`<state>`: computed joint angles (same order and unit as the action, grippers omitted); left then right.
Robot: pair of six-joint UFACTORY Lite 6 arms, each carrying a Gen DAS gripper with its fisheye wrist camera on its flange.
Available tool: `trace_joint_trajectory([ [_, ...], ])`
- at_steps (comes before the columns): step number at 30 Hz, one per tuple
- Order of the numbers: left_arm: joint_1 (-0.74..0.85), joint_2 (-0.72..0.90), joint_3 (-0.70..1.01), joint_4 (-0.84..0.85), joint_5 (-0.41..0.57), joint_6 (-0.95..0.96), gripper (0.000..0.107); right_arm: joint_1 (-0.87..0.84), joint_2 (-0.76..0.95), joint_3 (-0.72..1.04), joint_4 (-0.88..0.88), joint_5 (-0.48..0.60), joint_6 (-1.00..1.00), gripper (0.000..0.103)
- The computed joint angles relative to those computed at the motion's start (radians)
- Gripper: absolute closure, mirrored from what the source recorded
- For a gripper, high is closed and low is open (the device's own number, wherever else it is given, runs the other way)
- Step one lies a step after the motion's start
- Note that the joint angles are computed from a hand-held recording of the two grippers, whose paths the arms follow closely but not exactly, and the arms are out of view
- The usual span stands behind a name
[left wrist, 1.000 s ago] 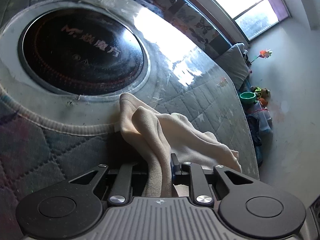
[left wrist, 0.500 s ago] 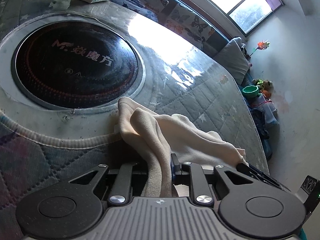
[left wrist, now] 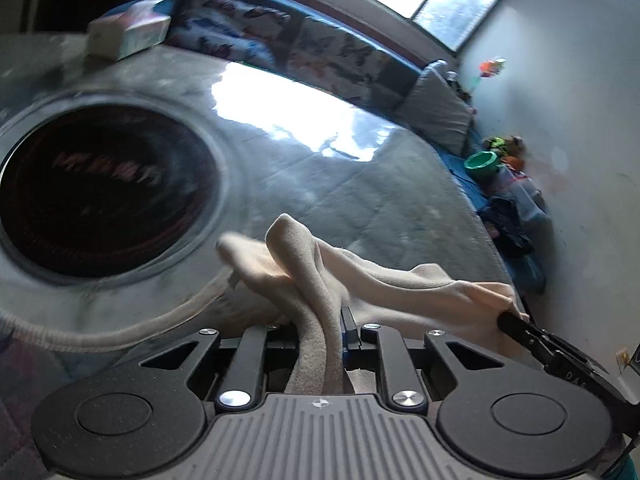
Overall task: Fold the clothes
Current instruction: 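Lift the cream sweatshirt with the left gripper while the right gripper grasps its other edge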
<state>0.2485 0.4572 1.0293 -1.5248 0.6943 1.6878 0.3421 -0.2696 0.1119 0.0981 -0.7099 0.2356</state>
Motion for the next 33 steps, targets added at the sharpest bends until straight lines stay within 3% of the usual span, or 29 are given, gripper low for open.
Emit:
trace_joint_trajectory([
  [8, -0.143, -0.017, 0.038, -0.049, -0.005, 0.000, 0.090, -0.085, -0.454, -0.082, 0.225, 0.287, -0.310, 0.093],
  [14, -0.263, 0.005, 0.089, -0.102, -0.028, 0.008, 0.090, -0.198, -0.582, -0.063, 0.341, 0.390, -0.508, 0.093],
  [19, -0.344, 0.052, 0.163, -0.116, -0.059, -0.025, 0.090, -0.292, -0.539, -0.020, 0.239, 0.393, -0.468, 0.093],
  [26, -0.420, 0.099, 0.241, -0.138, -0.111, -0.031, 0.090, -0.431, -0.351, 0.054, -0.050, 0.303, -0.242, 0.093],
  [33, -0.454, 0.171, 0.333, -0.109, -0.151, -0.087, 0.090, -0.497, -0.157, 0.111, -0.165, 0.184, -0.159, 0.093],
])
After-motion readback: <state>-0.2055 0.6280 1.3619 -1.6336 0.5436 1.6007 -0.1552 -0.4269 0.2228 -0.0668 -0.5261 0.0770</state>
